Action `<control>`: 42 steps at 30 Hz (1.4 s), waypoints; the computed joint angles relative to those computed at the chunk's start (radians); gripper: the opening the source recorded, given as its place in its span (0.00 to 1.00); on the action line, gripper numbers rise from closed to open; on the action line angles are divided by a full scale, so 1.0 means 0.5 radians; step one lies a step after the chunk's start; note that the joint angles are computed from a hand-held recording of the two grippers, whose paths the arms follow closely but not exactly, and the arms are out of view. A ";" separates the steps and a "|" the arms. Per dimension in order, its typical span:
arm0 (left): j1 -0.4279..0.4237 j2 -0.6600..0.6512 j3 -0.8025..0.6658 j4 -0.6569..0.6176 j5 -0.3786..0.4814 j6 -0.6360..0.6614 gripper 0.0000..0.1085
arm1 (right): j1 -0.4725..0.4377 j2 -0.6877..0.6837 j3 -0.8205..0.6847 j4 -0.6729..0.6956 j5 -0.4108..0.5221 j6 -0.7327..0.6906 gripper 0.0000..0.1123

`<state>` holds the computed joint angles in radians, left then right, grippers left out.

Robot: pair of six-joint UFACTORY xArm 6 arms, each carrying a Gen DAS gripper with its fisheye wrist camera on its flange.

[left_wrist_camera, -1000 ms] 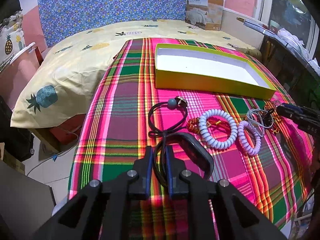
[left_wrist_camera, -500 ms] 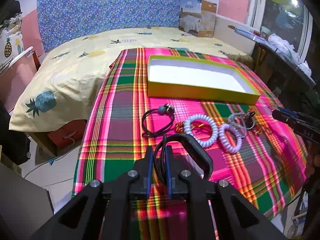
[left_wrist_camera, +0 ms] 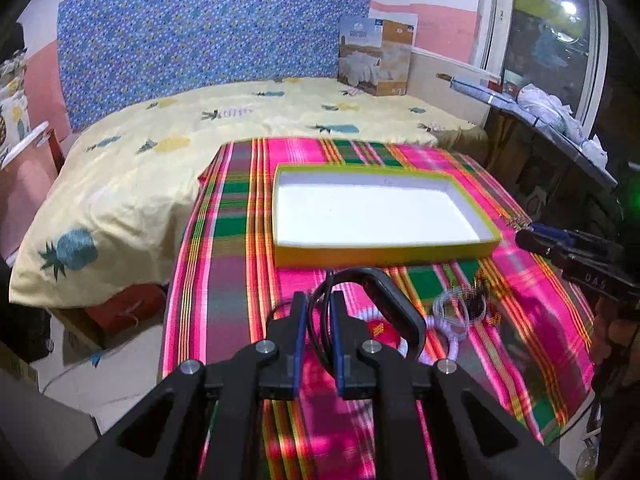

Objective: Organize jewelry
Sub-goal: 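Carry the black band and rhinestone clip into the yellow box, opening both tools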

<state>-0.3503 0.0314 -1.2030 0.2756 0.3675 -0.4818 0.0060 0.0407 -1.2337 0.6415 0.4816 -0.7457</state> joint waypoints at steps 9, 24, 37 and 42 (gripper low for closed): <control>0.039 0.483 -0.641 -0.151 0.132 0.240 0.11 | 0.026 0.390 -0.468 -0.211 0.049 0.181 0.33; 0.062 1.343 -1.788 -0.243 0.629 0.404 0.11 | -0.002 1.119 -1.352 -0.665 0.315 0.675 0.33; 0.066 1.565 -2.107 -0.176 0.853 0.373 0.12 | 0.009 1.312 -1.638 -0.849 0.460 0.813 0.33; 0.065 1.526 -2.058 -0.173 0.821 0.382 0.13 | 0.015 1.308 -1.646 -0.888 0.495 0.829 0.34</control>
<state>-0.3178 0.7946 -2.2319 0.1889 0.7781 -0.2909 0.0134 0.6948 -2.0570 0.1973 0.7294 -0.3310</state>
